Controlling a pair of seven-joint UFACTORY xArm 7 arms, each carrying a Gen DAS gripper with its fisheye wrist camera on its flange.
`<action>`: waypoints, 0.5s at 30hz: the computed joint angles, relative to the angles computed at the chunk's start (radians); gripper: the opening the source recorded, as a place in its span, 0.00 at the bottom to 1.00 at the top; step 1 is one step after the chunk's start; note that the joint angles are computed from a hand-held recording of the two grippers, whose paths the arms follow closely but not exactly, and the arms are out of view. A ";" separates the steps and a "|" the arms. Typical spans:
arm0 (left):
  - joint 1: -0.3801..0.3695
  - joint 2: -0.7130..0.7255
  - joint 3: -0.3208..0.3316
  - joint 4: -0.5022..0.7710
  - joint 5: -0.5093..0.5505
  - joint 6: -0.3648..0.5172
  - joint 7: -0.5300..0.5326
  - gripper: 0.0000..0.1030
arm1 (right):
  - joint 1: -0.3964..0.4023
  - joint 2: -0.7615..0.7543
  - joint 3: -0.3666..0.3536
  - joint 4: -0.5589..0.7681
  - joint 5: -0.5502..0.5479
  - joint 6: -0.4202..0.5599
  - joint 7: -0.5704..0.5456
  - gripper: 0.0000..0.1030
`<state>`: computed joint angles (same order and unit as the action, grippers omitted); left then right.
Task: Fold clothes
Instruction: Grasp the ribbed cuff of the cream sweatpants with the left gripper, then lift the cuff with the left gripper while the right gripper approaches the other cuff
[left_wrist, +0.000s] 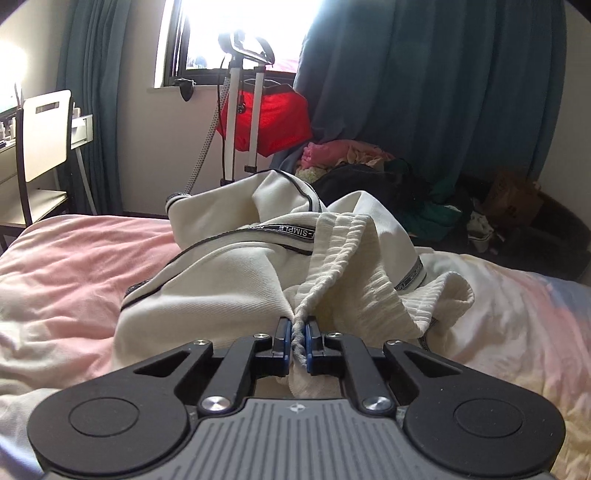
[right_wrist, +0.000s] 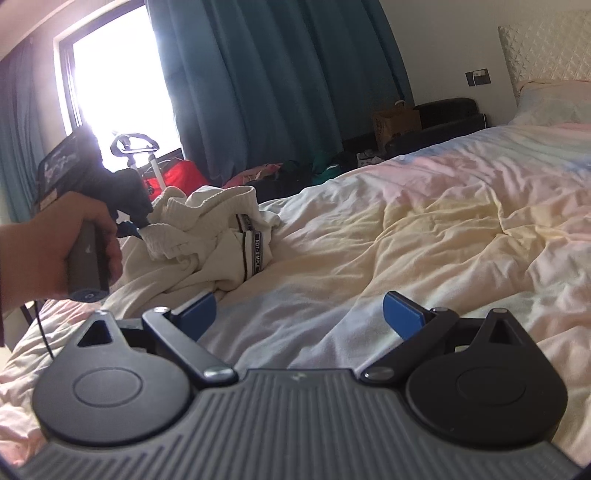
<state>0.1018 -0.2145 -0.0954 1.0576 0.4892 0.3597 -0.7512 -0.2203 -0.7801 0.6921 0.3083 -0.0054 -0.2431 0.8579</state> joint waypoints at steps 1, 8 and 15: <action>-0.013 -0.054 0.018 -0.041 -0.030 -0.004 0.034 0.07 | -0.001 -0.015 0.011 -0.013 0.010 -0.003 0.014 0.96; -0.081 -0.455 0.114 -0.276 -0.219 0.058 0.312 0.06 | -0.007 -0.079 0.063 -0.055 0.039 -0.021 0.103 0.96; -0.109 -0.935 0.254 -0.433 -0.370 0.403 0.547 0.06 | 0.072 -0.209 0.027 -0.086 -0.011 0.031 0.119 0.96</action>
<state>-0.0077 -1.1492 0.1588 0.6247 0.1189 0.7630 -0.2045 -0.1480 -0.9894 0.7192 0.2222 -0.0167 -0.2120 0.9774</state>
